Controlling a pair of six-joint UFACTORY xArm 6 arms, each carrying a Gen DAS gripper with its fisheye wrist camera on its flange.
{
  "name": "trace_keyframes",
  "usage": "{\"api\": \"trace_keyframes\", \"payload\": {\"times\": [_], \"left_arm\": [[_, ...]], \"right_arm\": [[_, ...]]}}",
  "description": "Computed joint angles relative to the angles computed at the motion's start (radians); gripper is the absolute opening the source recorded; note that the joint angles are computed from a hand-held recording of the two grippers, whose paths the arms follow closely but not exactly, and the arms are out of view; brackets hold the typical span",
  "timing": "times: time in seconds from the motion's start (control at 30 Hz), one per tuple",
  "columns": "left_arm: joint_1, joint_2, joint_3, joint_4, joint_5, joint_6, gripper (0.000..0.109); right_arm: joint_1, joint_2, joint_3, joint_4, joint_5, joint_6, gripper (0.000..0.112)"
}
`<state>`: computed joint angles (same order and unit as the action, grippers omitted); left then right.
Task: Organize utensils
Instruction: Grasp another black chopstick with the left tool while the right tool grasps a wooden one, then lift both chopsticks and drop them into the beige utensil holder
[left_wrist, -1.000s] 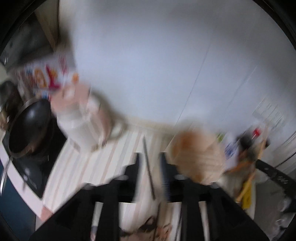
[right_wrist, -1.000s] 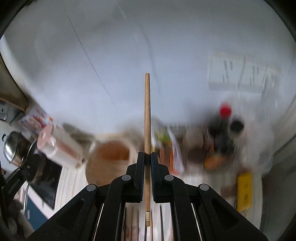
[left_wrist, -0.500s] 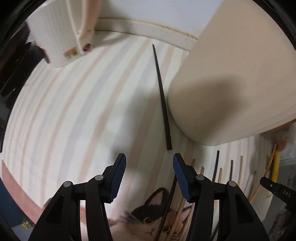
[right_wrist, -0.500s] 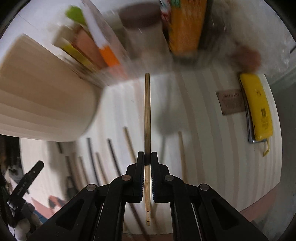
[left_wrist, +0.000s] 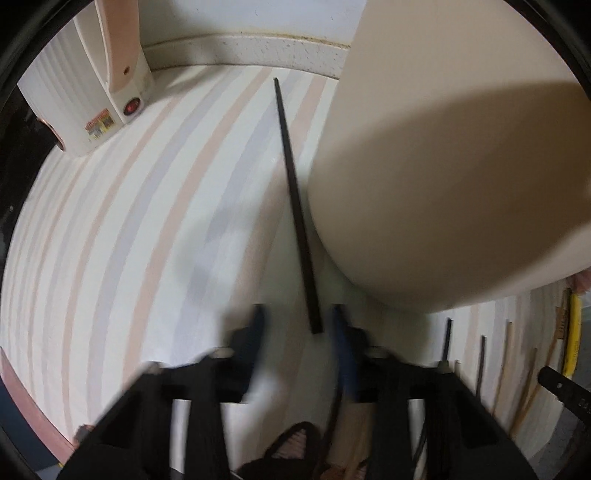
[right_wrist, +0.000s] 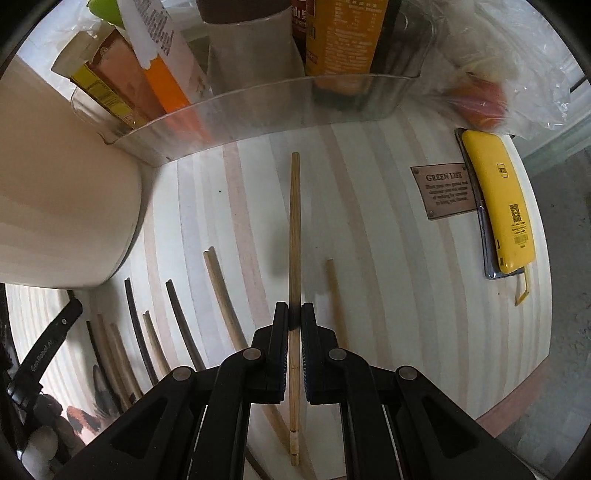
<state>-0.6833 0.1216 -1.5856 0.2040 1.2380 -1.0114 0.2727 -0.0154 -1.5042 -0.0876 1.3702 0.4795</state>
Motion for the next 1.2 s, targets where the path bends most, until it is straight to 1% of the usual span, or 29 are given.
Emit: {"api": "trace_keyframes", "payload": {"times": [0.03, 0.1, 0.2, 0.23, 0.33, 0.43, 0.5, 0.53, 0.57, 0.63, 0.7, 0.73, 0.83, 0.87, 0.9, 1.0, 1.03, 1.07, 1.13, 1.2], "left_arm": [[-0.001, 0.001, -0.002, 0.006, 0.008, 0.006, 0.005], [-0.002, -0.013, 0.015, 0.008, 0.004, 0.012, 0.005], [-0.008, -0.021, 0.019, 0.016, 0.048, 0.026, 0.005], [-0.013, -0.042, 0.042, 0.014, 0.051, 0.022, 0.005], [-0.03, -0.13, 0.13, -0.016, 0.078, 0.017, 0.005], [-0.06, -0.248, 0.239, -0.083, 0.127, 0.005, 0.005], [-0.074, -0.307, 0.293, -0.122, 0.141, -0.001, 0.005], [-0.075, -0.349, 0.338, -0.151, 0.124, -0.001, 0.005], [-0.073, -0.375, 0.368, -0.163, 0.103, 0.002, 0.008], [-0.055, -0.395, 0.395, -0.185, 0.072, 0.01, 0.01], [-0.031, -0.385, 0.387, -0.185, 0.071, 0.011, 0.01], [-0.006, -0.394, 0.391, -0.183, 0.077, 0.026, 0.01], [0.043, -0.324, 0.325, -0.175, 0.076, 0.036, 0.011], [0.056, -0.295, 0.297, -0.173, 0.077, 0.052, 0.012], [0.066, -0.264, 0.26, -0.166, 0.095, 0.063, 0.013], [0.077, -0.174, 0.158, -0.144, 0.136, 0.095, 0.016], [0.076, -0.13, 0.105, -0.123, 0.172, 0.114, 0.016], [0.071, -0.091, 0.055, -0.107, 0.201, 0.133, 0.016], [0.066, -0.037, -0.008, -0.089, 0.218, 0.18, 0.013], [0.062, -0.016, -0.035, -0.084, 0.235, 0.202, 0.013]], "right_arm": [[0.0, -0.004, 0.004, -0.002, 0.001, -0.001, 0.007], [-0.001, 0.0, 0.005, -0.005, 0.002, -0.001, 0.007], [0.007, -0.006, 0.007, -0.007, 0.01, 0.001, 0.007], [0.009, -0.01, 0.01, -0.005, 0.012, -0.004, 0.007], [0.041, -0.004, 0.01, -0.002, 0.01, 0.001, 0.007], [0.055, -0.024, 0.031, 0.016, 0.02, -0.02, 0.007], [0.065, -0.039, 0.055, 0.025, 0.029, -0.034, 0.007], [0.07, -0.045, 0.066, 0.025, 0.031, -0.037, 0.007], [0.073, -0.051, 0.076, 0.027, 0.031, -0.038, 0.007], [0.08, -0.06, 0.096, 0.03, 0.028, -0.036, 0.007], [0.084, -0.064, 0.106, 0.027, 0.025, -0.033, 0.007], [0.086, -0.067, 0.111, 0.027, 0.024, -0.03, 0.007], [0.088, -0.067, 0.116, 0.024, 0.023, -0.028, 0.007], [0.094, -0.07, 0.122, 0.022, 0.023, -0.019, 0.007], [0.102, -0.075, 0.127, 0.021, 0.024, -0.007, 0.007], [0.099, -0.06, 0.121, 0.027, 0.027, 0.006, 0.007], [0.097, -0.052, 0.118, 0.032, 0.027, 0.01, 0.007], [0.091, -0.007, 0.077, 0.037, 0.028, 0.008, 0.007], [0.085, 0.004, 0.078, 0.041, 0.026, 0.008, 0.007], [0.082, 0.002, 0.088, 0.043, 0.019, 0.004, 0.007]]}}
